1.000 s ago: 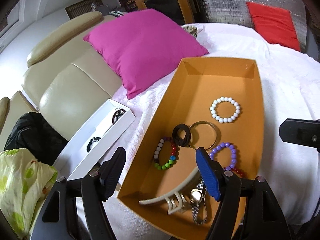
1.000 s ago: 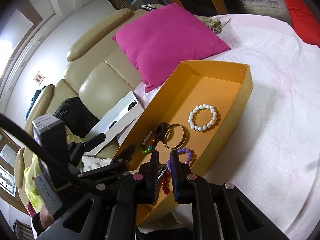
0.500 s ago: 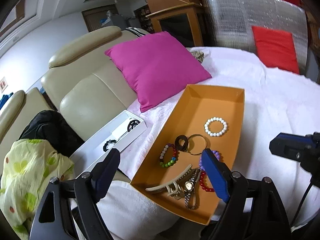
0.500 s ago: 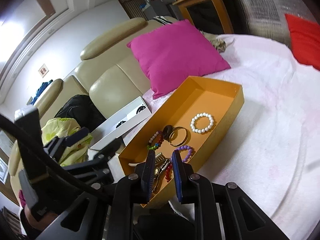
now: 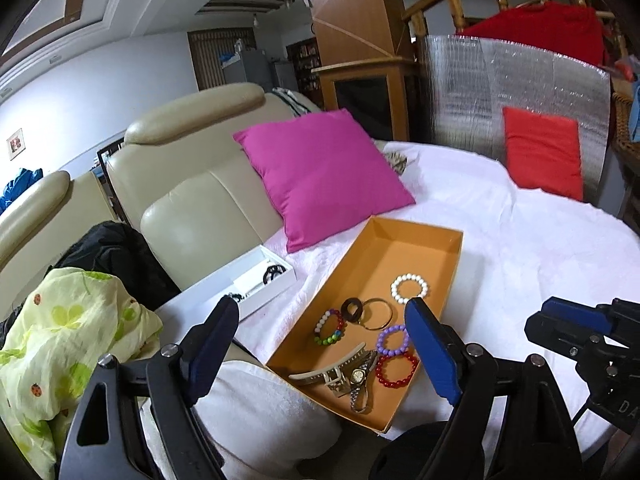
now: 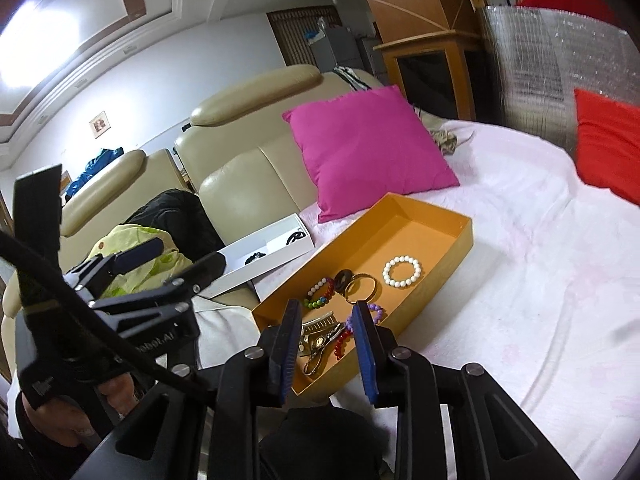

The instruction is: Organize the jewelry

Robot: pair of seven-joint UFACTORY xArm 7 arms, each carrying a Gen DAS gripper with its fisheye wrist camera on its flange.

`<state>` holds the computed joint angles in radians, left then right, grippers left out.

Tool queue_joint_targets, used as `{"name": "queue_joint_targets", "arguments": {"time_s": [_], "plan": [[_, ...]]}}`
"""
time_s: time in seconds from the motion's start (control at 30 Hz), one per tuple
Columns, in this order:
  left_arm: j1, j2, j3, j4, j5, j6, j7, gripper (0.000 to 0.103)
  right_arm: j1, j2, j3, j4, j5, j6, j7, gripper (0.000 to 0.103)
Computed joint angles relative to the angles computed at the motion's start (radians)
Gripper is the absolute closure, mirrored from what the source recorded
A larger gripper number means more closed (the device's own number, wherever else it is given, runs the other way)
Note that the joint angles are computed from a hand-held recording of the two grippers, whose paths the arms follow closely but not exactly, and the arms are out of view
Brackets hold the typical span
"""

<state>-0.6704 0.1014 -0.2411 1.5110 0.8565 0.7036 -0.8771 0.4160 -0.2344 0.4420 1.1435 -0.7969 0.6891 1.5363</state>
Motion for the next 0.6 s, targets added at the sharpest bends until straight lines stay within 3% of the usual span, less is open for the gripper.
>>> {"name": "queue_joint_targets", "arguments": {"time_s": [0.13,0.4,0.57,0.6], "plan": [[0.006,-0.06,-0.009,-0.042,0.054,-0.008,-0.045,0.018,0.008,-0.025,0.029,0.012,-0.007,0.058,0.015,0.074],[0.062,-0.149,-0.066,-0.104,0.065,-0.028,-0.057,0.018,0.025,-0.043,0.089,0.056,-0.034,0.17,0.042,0.073],[0.09,-0.185,-0.102,-0.119,0.084,-0.03,-0.067,0.018,0.039,-0.046,0.116,0.085,-0.057,0.234,0.04,0.064],[0.095,-0.191,-0.107,-0.122,0.089,-0.033,-0.071,0.018,0.042,-0.047,0.12,0.09,-0.062,0.245,0.04,0.058]]}}
